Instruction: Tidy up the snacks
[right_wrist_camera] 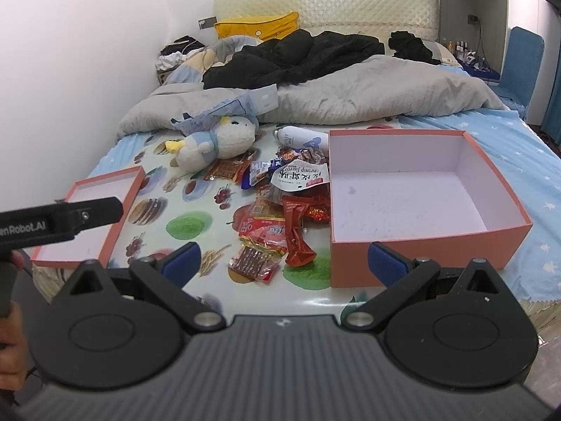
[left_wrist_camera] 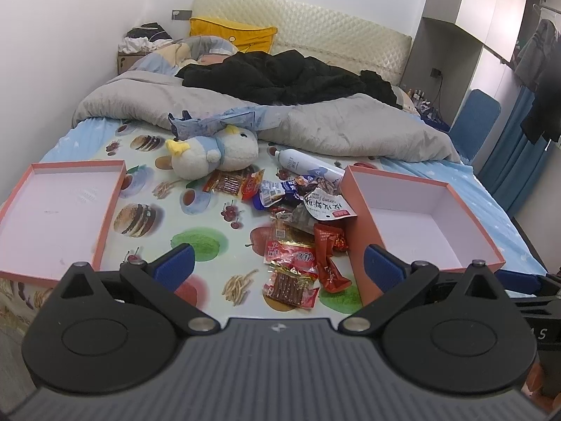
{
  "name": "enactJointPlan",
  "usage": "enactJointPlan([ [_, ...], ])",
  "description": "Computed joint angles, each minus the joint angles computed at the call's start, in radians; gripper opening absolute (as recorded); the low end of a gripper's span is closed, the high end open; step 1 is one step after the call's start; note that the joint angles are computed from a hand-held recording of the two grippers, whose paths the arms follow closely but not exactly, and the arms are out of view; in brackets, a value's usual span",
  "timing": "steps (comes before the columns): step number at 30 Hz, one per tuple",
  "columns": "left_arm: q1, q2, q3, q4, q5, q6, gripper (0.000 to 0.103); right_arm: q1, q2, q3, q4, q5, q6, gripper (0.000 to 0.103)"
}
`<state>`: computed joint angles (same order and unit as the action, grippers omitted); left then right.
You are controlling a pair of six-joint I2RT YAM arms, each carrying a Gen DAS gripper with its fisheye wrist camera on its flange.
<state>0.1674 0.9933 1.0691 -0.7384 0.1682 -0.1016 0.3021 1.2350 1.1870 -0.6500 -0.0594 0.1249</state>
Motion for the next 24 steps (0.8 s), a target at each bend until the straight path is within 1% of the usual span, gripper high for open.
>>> enactJointPlan([
  [24,-0.021,0.03,0.013,-0.003,-0.004,0.004,0.103,-0.001,0.01,0.006,-0.006,-0.005,0.005,0.103],
])
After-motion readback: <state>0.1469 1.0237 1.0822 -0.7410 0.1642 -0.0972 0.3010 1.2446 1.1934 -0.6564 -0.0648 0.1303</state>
